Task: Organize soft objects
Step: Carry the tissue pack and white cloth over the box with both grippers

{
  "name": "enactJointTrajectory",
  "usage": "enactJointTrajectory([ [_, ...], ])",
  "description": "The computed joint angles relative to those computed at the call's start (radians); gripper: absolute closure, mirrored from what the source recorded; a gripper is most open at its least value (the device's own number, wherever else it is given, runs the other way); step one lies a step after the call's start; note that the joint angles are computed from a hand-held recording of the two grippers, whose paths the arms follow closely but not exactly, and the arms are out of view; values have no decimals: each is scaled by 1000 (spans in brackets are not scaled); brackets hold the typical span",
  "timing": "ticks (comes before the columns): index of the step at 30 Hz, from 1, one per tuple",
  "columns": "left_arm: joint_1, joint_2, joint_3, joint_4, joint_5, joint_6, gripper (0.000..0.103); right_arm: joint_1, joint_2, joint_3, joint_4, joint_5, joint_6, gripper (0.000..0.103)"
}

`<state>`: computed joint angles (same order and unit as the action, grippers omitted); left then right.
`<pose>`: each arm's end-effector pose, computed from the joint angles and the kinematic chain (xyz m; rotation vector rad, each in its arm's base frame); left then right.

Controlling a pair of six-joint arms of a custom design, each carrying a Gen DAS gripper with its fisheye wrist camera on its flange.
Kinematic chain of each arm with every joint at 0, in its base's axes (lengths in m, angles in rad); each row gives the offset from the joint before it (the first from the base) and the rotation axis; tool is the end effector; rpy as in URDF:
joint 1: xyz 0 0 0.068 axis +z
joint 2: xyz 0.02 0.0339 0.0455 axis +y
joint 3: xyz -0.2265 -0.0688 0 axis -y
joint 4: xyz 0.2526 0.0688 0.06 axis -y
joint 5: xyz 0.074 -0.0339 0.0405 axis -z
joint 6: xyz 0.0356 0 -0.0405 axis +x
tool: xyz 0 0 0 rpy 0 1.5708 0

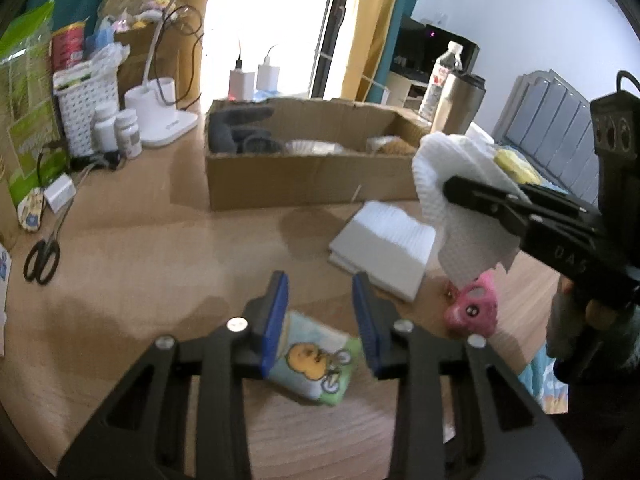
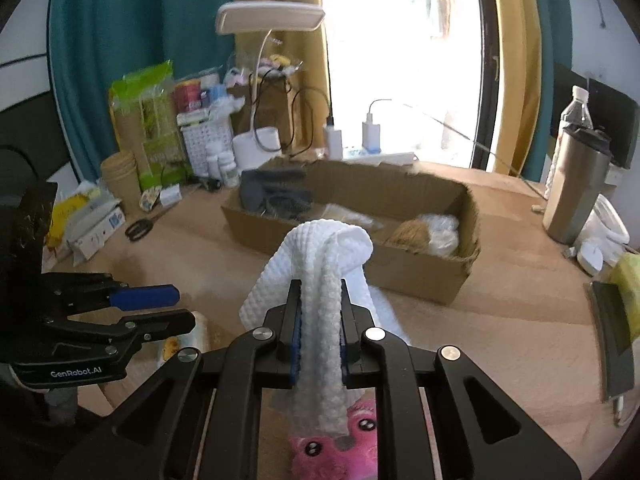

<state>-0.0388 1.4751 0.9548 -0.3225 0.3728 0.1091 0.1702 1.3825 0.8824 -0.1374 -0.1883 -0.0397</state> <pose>0.3179 -0.0253 0.1855 0.3452 2.3531 -0.4153 0.3099 0.0600 0.2027 -0.3356 2.1837 0.2804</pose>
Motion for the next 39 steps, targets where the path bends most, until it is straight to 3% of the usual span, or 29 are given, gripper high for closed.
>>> enactJointTrajectory([
  [5,3,33,38,-24,-6,11,76,-22,4,19,12,-17,6,88],
  [8,11,49,60,-68,-13,19,71,-27,2,25,9,-26,-7,88],
  [10,17,50,51,-73,-26,18,58,-33,0,18,13,-31,-12,88],
  [11,29,49,44,-76,-11,16,41,-36,8,20,15,-33,-12,88],
  [12,37,44,33,-75,3,16,33,-37,16,23,15,-34,-10,88],
  [24,-10,83,7,-79,-57,125,27,-18,13,16,6,-11,2,88],
  [29,-53,121,16,-74,-128,162,27,-23,15,17,5,2,10,88],
  [33,-31,107,1,-46,-69,161,28,-37,24,24,7,-4,9,88],
  [35,-32,106,3,-40,-72,160,34,-42,33,33,7,-9,7,88],
  [39,-33,114,22,-37,-65,151,35,-46,41,49,6,-16,0,88],
])
